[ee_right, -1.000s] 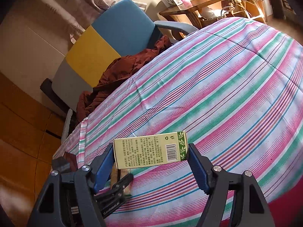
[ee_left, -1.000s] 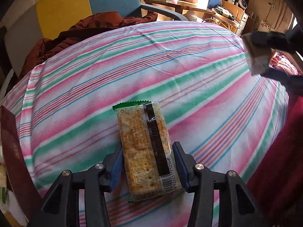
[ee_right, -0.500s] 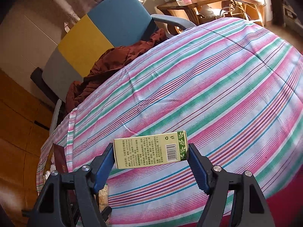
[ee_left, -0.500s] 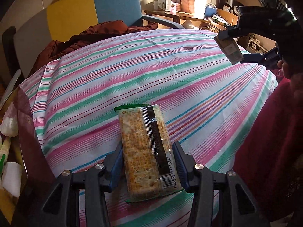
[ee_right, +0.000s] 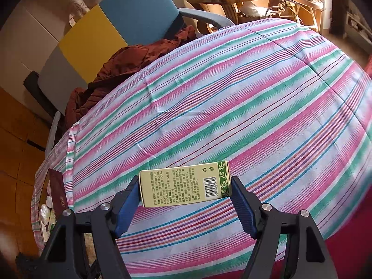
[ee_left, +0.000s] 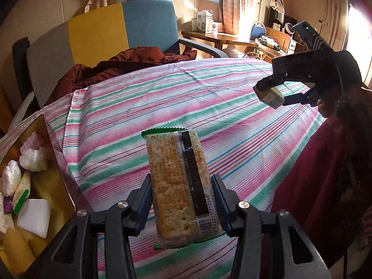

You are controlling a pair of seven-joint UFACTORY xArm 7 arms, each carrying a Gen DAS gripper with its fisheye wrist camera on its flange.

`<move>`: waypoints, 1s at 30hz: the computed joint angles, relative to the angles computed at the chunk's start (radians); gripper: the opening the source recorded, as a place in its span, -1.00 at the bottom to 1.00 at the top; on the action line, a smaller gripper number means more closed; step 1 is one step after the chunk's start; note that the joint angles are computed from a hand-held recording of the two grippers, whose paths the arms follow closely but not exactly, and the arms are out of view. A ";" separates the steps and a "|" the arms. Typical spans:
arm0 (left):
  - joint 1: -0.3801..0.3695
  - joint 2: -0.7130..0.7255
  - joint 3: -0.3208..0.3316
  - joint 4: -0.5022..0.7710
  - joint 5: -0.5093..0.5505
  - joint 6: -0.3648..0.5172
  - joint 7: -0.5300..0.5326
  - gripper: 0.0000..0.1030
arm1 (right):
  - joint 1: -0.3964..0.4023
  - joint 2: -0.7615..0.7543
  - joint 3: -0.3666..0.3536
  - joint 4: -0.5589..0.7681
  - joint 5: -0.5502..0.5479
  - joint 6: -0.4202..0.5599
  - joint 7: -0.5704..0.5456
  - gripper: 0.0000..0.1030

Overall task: Organize objects
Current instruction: 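Carry the juice box and cracker packet into the tray and open both grippers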

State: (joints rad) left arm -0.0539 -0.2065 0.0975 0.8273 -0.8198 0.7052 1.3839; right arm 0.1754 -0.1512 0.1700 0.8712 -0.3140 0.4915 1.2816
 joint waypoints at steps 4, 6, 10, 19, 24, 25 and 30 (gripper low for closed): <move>0.012 -0.022 0.022 0.008 -0.015 0.031 0.008 -0.05 | 0.014 0.025 -0.005 0.030 0.025 0.034 -0.043 0.45; 0.021 -0.034 0.035 0.012 -0.022 0.049 0.013 -0.05 | 0.020 0.031 -0.005 0.038 0.028 0.048 -0.052 0.45; 0.037 -0.047 0.056 0.027 -0.037 0.076 0.017 -0.05 | 0.032 0.042 -0.005 0.056 0.027 0.074 -0.062 0.45; 0.102 -0.017 0.096 0.094 -0.053 0.150 -0.007 -0.05 | 0.062 0.063 0.003 0.093 0.004 0.123 -0.069 0.45; 0.170 0.045 0.116 0.174 -0.064 0.190 -0.042 -0.05 | 0.095 0.100 0.020 0.162 -0.064 0.182 -0.062 0.45; 0.185 0.058 0.117 0.187 -0.069 0.191 -0.048 -0.05 | 0.105 0.113 0.021 0.176 -0.062 0.177 -0.069 0.45; 0.279 0.158 0.122 0.296 -0.079 0.210 -0.112 -0.05 | 0.188 0.234 0.035 0.325 -0.090 0.187 -0.119 0.45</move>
State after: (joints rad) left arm 0.2254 -0.0486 0.2194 1.1228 -0.8985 0.9151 1.2715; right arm 0.3629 0.0825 0.2046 1.1958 -0.4040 0.6782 1.1625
